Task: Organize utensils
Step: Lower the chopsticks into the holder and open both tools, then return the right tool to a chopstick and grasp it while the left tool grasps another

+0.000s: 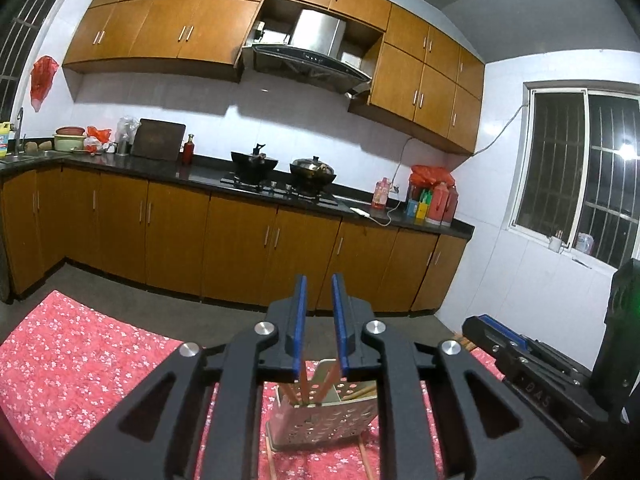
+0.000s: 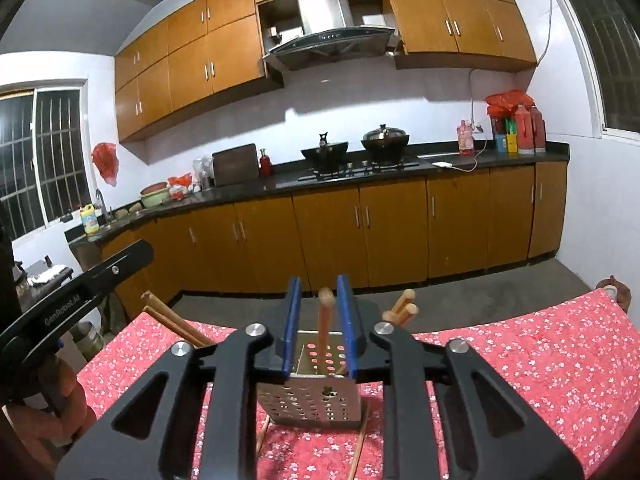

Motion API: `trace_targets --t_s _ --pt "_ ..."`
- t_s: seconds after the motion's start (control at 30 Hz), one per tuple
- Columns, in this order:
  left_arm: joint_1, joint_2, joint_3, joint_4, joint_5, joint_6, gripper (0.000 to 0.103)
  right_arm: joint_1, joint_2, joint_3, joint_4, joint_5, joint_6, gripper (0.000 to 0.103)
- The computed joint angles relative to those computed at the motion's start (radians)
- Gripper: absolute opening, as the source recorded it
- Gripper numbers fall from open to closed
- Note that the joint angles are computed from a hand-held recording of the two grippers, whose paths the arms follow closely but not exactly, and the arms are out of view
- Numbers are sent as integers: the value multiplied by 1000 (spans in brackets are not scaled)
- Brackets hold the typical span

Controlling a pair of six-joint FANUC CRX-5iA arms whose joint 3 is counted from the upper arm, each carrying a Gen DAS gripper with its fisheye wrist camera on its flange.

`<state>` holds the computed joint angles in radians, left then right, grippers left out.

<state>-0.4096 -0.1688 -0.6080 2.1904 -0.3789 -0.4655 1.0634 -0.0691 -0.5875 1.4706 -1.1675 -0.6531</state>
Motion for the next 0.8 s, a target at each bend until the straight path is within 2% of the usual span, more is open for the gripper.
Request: trace_targets --t_s 0.23,0.3,0.37,0.5,0.6,0.67,0.73,0.8 --pt "121 -73 -93 -99 -102 113 22 111 -39 -58 -28 -163 -89 23" --pt "170 -92 -129 -160 -114 160 24 152 -43 -74 -92 -205 -103 23" --pt "223 -93 -156 -253 -124 224 26 170 -43 -84 -165 -202 -101 23" --pt "336 -47 -186 -574 -136 422 26 167 -26 -99 -333 -80 -92 23" --pt "409 12 -166 -873 -187 595 26 125 9 -109 -429 135 -67 23" --pt "428 39 -158 -1003 -213 661 26 105 34 -108 -460 229 -49 23" --pt "431 52 -164 -1048 -229 676 26 91 81 -84 -503 299 -4 23" --pt "428 56 -174 -1071 -234 677 26 84 114 -61 -526 324 31 23"
